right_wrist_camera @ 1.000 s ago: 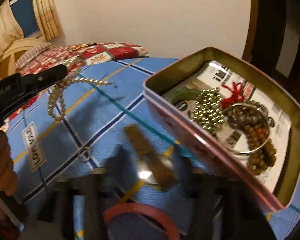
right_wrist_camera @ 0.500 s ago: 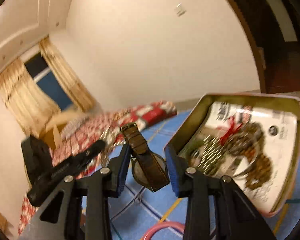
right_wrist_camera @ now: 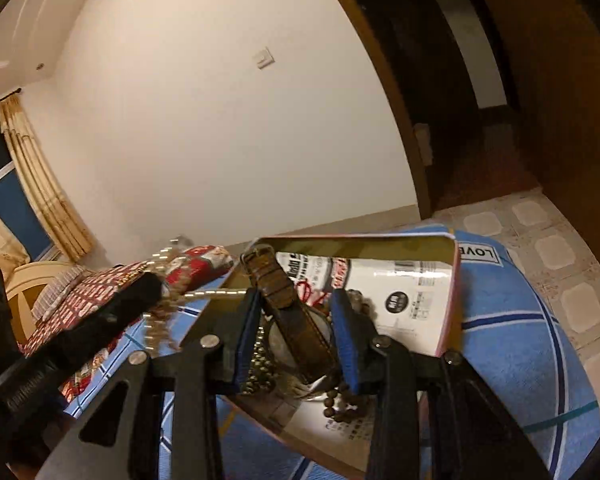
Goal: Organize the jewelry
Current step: 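Release the pearl necklace and watch into the pink tin with both tools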
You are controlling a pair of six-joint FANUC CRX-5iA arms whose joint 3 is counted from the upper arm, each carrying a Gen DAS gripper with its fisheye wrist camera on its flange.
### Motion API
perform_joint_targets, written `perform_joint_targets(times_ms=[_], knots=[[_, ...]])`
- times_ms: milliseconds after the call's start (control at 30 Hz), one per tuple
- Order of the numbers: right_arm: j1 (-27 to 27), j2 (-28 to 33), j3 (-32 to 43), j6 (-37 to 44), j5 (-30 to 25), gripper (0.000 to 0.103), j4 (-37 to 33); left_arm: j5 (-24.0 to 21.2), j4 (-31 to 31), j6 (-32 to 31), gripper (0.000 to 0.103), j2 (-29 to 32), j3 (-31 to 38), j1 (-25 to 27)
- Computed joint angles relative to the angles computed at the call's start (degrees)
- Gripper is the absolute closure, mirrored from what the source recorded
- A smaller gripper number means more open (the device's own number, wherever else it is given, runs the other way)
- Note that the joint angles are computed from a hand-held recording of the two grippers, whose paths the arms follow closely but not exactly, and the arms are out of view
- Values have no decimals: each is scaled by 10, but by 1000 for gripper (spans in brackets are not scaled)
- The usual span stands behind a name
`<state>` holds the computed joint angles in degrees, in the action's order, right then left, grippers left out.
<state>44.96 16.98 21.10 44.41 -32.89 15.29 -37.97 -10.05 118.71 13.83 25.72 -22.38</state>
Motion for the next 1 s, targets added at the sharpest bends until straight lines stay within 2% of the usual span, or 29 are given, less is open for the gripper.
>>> perform_joint_targets(times_ms=[200,300,500,600,633,667,700,733,800,1000], knots=[[-7,12,26,-16,-58,64,-5,-59,-20,13,97,32,47,-13],[-6,13,26,-22,-64,63,6,-85,-28,23,97,44,70,-17],[-11,10,23,-19,-49,59,-16,-150,-62,32,97,70,120,-30],[-15,2,4,-45,-24,52,0,-179,-85,41,94,78,142,-40],[-15,-4,-9,-63,-11,50,14,-190,-93,44,84,81,151,-42],[-16,-8,-19,-79,1,49,27,-201,-103,47,66,83,158,-46],[-15,-10,-25,-93,8,46,40,-216,-123,58,55,84,168,-54],[-15,-13,-32,-106,15,44,53,-224,-146,71,40,83,171,-61],[-14,-15,-40,-122,23,41,72,-246,-205,102,35,78,178,-82],[-12,-16,-47,-125,36,38,86,-272,-221,142,34,53,157,-83]])
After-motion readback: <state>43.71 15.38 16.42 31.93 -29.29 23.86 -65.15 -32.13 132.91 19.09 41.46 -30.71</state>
